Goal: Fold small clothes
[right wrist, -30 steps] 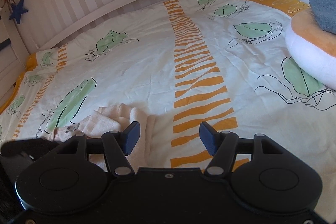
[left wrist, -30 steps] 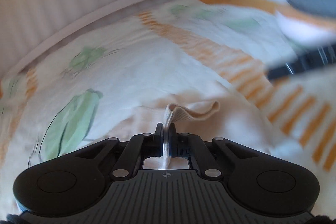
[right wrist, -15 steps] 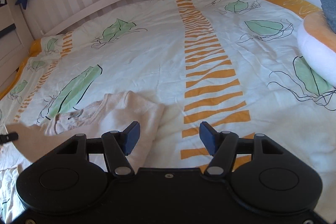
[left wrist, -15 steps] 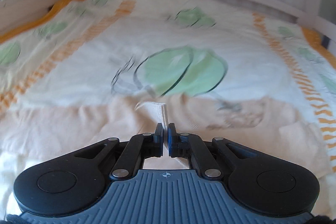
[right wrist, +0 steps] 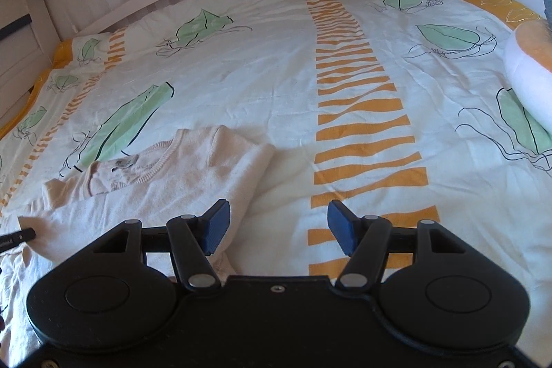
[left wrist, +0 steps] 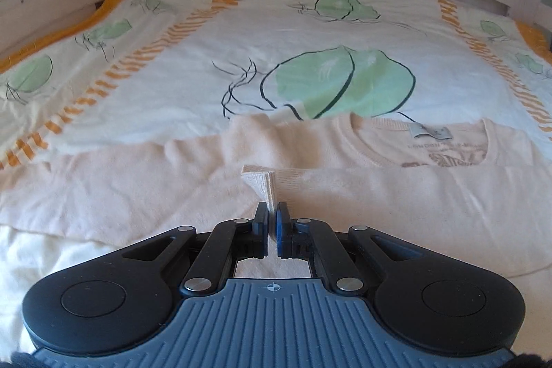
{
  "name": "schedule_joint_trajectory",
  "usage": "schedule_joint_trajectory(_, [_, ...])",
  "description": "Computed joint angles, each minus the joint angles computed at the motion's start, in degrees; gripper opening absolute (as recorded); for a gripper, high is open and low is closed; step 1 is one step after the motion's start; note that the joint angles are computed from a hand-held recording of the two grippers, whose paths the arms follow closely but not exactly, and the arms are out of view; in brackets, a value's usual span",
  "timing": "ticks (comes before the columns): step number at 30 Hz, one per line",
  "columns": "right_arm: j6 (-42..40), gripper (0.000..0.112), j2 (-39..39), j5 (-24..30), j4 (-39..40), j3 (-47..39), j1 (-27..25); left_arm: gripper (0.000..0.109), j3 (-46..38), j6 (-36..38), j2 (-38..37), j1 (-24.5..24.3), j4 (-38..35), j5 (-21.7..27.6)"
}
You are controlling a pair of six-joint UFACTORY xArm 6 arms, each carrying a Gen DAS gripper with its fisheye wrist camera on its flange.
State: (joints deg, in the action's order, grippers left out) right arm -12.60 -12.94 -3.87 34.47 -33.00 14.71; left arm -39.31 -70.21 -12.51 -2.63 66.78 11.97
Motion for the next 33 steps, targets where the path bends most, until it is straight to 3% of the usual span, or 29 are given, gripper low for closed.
schedule_joint_trajectory(4, [4.1,0.068,0.1,1.1,-5.6,0.3,-0.6,0.004,0.2,6.3,1.5,0.4,-6.2,-0.9])
schedule_joint_trajectory(8, [0.5,0.074,0.4,2.2,-1.8,-0.4,0.0,0.005,0.6,9.6,2.5,0.9,-9.4,-1.8])
schedule_joint_trajectory(15, [3.4,0.075,0.4,2.6,-5.1,-0.2,-0.5,0.008,1.8,14.2,2.4,2.4,-13.2,-3.6])
schedule_joint_trajectory(17, [1.4,0.076,0.6,3.0,-2.9,-0.5,-0.2,0.011,1.6,14.6,2.4,2.6,-12.8,-3.2])
schedule_joint_trajectory(22, [-4.4,0.084,0.5,4.3,3.1,-1.0,0.4,0.023,2.5,13.8,2.1,4.4,-11.1,-5.4])
schedule_joint_trajectory(24, [-1.8,0.086,-0.2,4.5,-0.7,-0.2,-0.1,0.025,3.3,16.8,1.5,4.5,-13.7,-5.8])
schedule_joint_trajectory(28, [9.9,0.099,-3.4,3.8,-18.1,3.3,-2.4,0.030,5.5,23.9,-1.6,3.3,-24.0,-5.5])
schedule_joint_trajectory(30, [9.0,0.101,-5.0,3.8,-19.4,4.6,-2.3,0.037,6.4,23.2,-3.2,2.9,-25.0,-6.3])
schedule_joint_trajectory(33, [1.4,0.103,-4.8,5.0,-13.5,4.0,-0.4,0.055,6.4,27.2,-3.4,1.2,-28.9,-7.6])
